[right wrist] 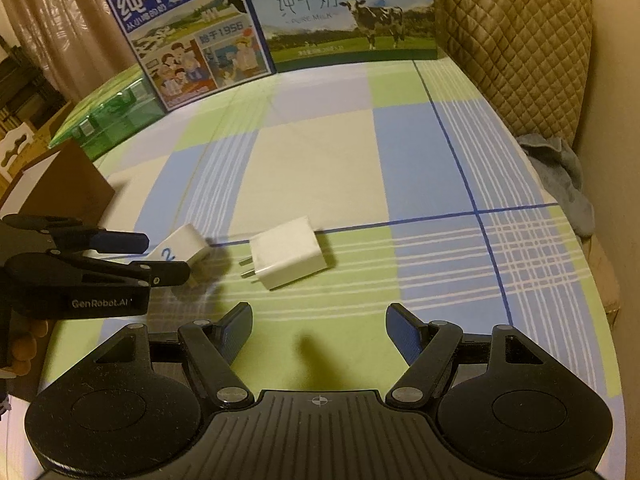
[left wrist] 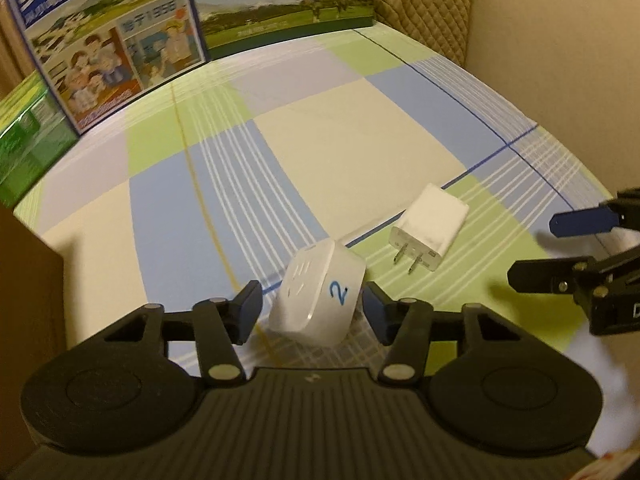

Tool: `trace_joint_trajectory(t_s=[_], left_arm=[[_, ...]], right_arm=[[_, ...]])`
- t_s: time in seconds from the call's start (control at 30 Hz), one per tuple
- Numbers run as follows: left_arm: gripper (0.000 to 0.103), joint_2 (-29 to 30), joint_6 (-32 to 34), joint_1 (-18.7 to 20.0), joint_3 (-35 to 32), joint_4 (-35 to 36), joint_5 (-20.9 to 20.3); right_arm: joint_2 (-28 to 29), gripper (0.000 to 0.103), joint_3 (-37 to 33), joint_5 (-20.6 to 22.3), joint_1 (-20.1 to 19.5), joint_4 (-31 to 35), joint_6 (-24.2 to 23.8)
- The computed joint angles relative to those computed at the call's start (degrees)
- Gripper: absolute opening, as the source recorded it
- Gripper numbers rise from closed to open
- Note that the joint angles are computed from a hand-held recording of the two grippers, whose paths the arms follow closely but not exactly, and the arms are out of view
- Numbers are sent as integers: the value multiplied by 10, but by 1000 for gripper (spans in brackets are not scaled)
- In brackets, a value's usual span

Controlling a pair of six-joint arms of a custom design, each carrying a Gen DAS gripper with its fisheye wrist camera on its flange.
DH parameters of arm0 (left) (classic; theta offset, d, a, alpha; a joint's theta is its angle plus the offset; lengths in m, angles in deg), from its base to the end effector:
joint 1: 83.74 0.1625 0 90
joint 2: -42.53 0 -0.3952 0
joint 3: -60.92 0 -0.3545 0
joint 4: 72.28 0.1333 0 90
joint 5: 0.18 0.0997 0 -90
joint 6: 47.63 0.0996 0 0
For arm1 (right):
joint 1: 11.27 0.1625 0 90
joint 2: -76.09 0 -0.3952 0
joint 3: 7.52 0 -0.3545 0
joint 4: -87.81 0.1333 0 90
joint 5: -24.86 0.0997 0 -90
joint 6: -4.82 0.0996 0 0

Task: Organize rigid objects
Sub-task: 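Grasp the white plug adapter with the blue marking with the left gripper, then grasp the white charger with the right gripper while the left holds the adapter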

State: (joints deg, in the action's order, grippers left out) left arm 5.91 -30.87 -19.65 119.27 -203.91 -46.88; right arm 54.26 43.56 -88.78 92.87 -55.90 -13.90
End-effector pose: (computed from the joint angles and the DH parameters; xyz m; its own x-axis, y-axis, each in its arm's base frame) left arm -0.1529 -0.7761 0.2328 -0.6060 0.3473 -0.7156 0.6116 0.7787 -0.1400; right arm 0.2871 -0.7575 0.0945 -0.8084 -0.3428 0.4786 -0.5087 0.8158 -0.2750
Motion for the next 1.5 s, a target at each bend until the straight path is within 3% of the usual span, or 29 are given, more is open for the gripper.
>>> trace_joint_trajectory(t_s=[0.1,0.23,0.37,0.63,0.9,1.3,1.5], left_arm=[[36,4,17,3,-7,3,-11],[31,2,45,2,4,-25,-11],[24,-3,29,2,8,-47,8],[24,-21,-66,19,-5,0,-20],[24,-23,-79,20,-13,29,-24],[25,-4,-74,17,-36,58,-7],[24,-11,-90,17,-22,43,-6]], right_arm=[[8,71,-14,-3,-1,9,4],[17,71,-27,-1,-2,15,0],[29,71,-43,7,-1,16,-20],[70,71,-91,18,0,5,-82],[114,70,-155,13,-1,14,-115],[133,69,-184,10,-4,24,-118],[139,58,-194,17,-6,24,-123]])
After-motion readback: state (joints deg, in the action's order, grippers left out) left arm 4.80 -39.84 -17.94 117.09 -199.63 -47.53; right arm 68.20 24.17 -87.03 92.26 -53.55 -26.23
